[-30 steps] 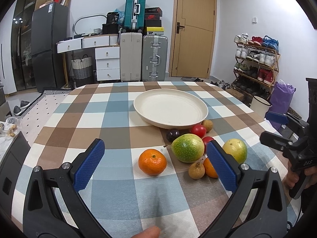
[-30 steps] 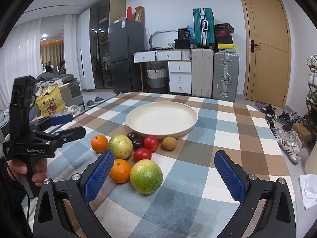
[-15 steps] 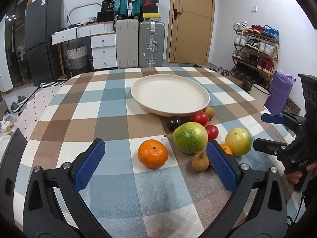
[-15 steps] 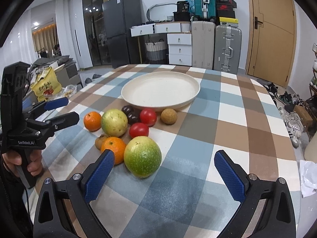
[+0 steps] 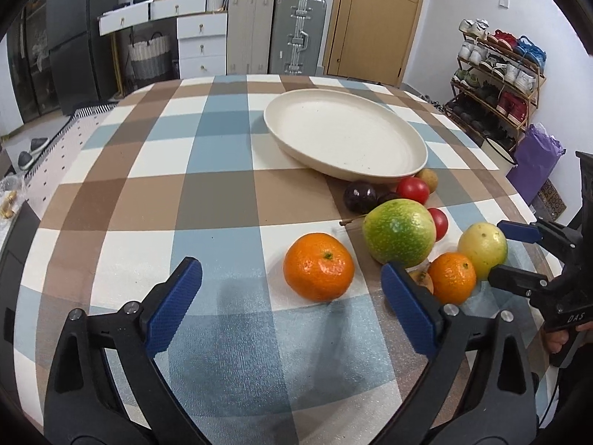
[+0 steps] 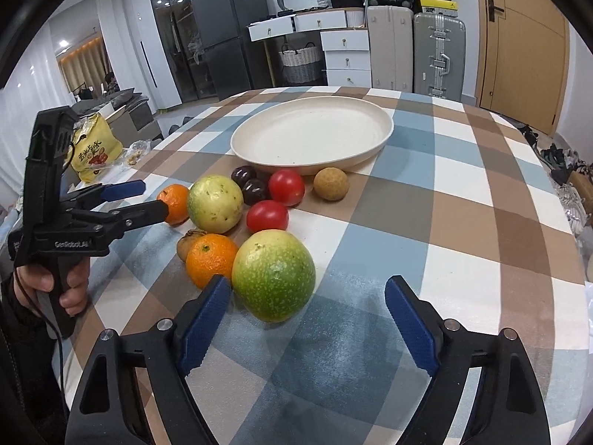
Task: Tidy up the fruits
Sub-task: 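Grasp the tangerine with the left gripper while the right gripper grasps the yellow-green grapefruit, then carry the tangerine with the left gripper onto the white plate while the right gripper carries the grapefruit there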
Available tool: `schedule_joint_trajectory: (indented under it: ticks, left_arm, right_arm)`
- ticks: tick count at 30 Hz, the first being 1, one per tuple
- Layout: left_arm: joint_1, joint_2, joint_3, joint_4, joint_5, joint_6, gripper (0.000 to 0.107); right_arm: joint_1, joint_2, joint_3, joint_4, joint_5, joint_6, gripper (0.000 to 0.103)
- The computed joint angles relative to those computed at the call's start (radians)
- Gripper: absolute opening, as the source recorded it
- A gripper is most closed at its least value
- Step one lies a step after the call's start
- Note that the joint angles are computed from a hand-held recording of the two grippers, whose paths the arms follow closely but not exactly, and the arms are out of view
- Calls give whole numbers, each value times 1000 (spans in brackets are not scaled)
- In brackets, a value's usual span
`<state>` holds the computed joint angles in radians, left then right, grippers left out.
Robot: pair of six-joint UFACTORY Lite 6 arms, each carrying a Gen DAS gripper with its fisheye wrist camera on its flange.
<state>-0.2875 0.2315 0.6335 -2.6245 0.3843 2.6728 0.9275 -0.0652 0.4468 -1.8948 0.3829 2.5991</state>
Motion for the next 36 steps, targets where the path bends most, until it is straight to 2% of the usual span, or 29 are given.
schedule_joint_trajectory:
  ticks: [3, 5, 7, 11, 13, 15, 16, 21, 26, 30, 36]
  left_arm:
    - [8, 52, 51, 104, -19, -97, 85]
    - [14, 74, 74, 191, -21, -180, 79]
    - [24, 99, 97, 289, -7, -268, 71]
    - [25, 123, 122, 365, 6, -325, 63]
    - [17, 120, 120, 367, 4, -326, 58]
    - [6, 125, 126, 365, -2, -319, 41]
    - [3, 116, 116, 347, -3, -302, 39]
    - [21, 100, 93, 386, 25, -341, 38]
    - [13, 33, 31, 313, 38, -259, 38]
    - [-4, -57, -25, 248, 38, -202, 38]
    - [-5, -161, -60, 242, 38, -206, 38]
  right_arm:
    - [-15, 21, 14, -52, -23, 42, 87]
    - [-22, 34, 24, -62, -29, 50, 83]
    - [-52, 37, 23, -160, -51, 143, 80]
    - [-85, 41, 26, -349, -83, 308, 65]
    - [-80, 41, 29, -363, -89, 321, 59]
    - [-87, 44, 31, -450, -100, 403, 52]
    - [-85, 43, 29, -467, -100, 420, 50]
    - [-38, 48, 40, -304, -72, 262, 49]
    - [-9, 26, 31, -200, -50, 163, 49]
    - [12, -33, 10, -108, -22, 80, 49]
    - [9, -168, -22, 67, 20, -108, 49]
